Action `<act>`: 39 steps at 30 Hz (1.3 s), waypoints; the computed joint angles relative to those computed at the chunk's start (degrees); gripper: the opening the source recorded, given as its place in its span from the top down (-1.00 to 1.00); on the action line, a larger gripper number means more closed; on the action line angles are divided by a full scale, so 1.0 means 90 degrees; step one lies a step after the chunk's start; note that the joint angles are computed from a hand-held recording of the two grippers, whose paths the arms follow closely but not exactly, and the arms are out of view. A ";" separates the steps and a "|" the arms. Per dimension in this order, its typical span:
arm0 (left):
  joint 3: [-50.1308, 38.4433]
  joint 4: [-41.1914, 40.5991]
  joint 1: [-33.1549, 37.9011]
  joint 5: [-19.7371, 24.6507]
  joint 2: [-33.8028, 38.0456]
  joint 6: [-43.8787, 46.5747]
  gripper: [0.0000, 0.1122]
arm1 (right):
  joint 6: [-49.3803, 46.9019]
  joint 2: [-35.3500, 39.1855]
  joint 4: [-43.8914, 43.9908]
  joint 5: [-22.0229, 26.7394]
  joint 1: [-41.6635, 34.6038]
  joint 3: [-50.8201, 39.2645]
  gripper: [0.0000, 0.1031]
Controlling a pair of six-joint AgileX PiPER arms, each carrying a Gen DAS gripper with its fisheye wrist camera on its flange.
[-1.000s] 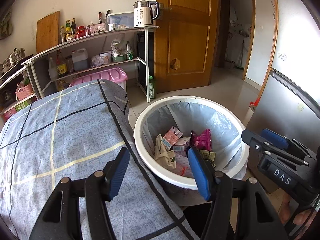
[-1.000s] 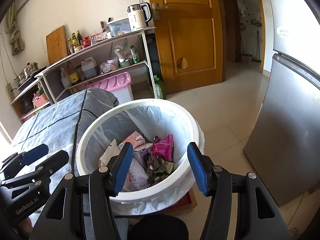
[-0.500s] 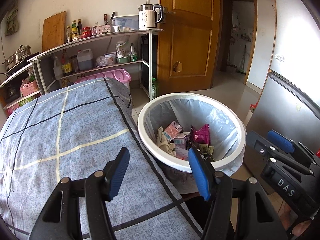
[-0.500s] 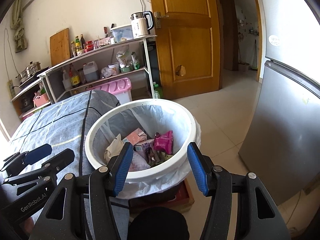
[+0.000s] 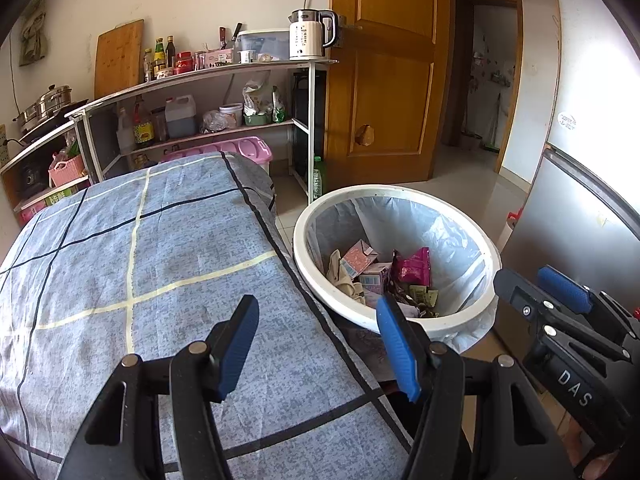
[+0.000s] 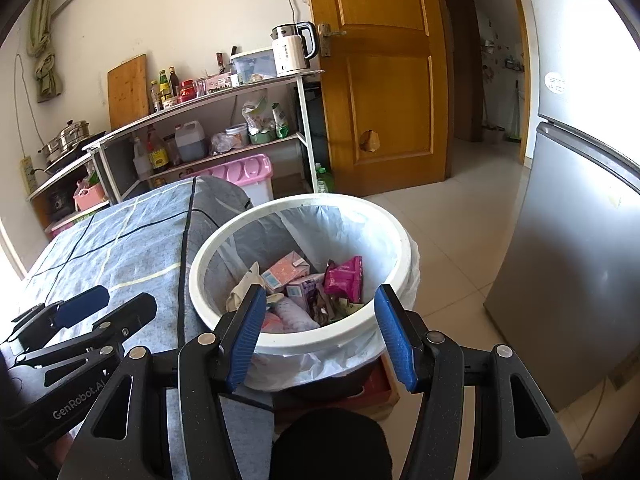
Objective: Collect trash
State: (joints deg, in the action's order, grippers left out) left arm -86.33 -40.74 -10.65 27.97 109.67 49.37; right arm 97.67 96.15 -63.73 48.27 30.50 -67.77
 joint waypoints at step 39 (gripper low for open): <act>0.0036 0.0086 0.0056 0.0071 -0.0098 -0.0107 -0.13 | -0.0017 0.0006 0.0006 -0.0011 0.0049 -0.0056 -0.11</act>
State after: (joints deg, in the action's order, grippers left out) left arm -86.01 -39.97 -10.15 28.61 108.79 48.41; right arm 97.52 96.21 -63.68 48.17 30.94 -68.27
